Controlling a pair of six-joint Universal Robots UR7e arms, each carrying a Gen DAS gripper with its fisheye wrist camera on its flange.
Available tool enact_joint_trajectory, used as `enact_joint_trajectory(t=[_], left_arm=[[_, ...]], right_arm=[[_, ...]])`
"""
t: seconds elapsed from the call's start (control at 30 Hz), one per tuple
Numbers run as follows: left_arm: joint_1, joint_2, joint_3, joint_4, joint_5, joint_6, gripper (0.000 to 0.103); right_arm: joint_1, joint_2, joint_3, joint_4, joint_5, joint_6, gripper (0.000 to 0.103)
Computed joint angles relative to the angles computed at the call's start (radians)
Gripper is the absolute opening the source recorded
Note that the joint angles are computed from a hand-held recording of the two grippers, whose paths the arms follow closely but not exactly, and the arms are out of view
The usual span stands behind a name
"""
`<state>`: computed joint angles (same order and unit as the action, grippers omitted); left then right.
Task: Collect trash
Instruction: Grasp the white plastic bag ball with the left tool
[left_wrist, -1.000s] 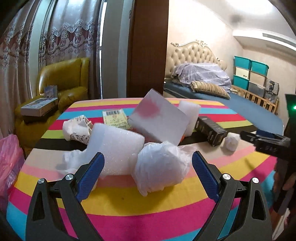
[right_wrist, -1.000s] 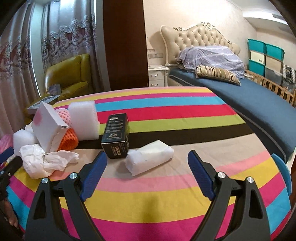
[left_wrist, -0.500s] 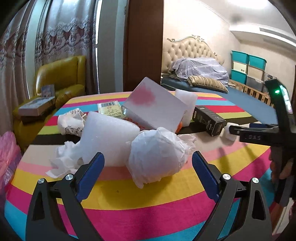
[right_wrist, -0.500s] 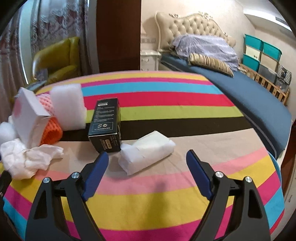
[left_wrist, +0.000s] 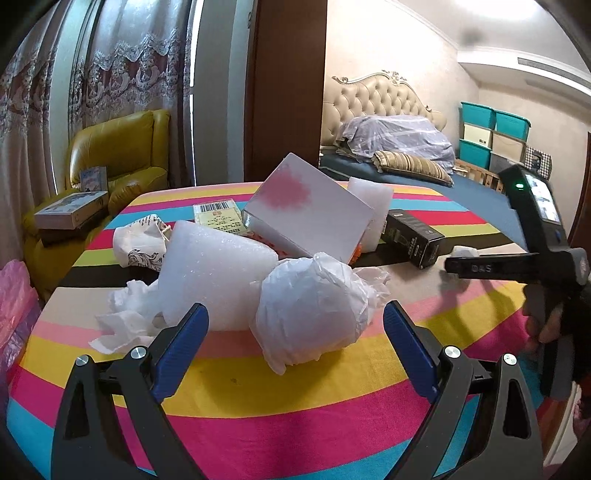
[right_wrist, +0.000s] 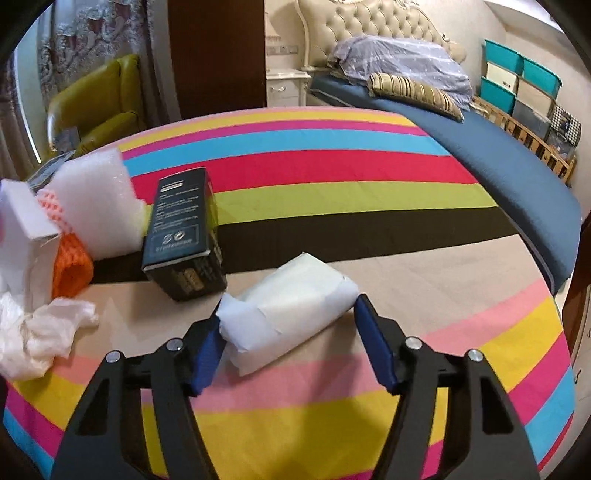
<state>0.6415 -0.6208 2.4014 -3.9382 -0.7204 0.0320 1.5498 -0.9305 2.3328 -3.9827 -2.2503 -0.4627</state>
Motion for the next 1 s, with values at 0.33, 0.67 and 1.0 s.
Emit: enact_joint_trajectory(t=[0.33,0.67,1.0], left_arm=[[0.004,-0.007,-0.012,0.062,0.011,-0.018,0.089],[0.053,-0.088,-0.081,0.417,-0.027,-0.124,0.089],[0.075,-0.073,-0.175,0.645,-0.013,-0.214,0.055]], right_arm=[[0.037,0.071,0.170,-0.383,0.259,-0.248,0.063],[0.036,0.125,0.216,-0.523,0.318,-0.324,0.063],[0.033,0.174,0.243,-0.654,0.333,-0.373,0.063]])
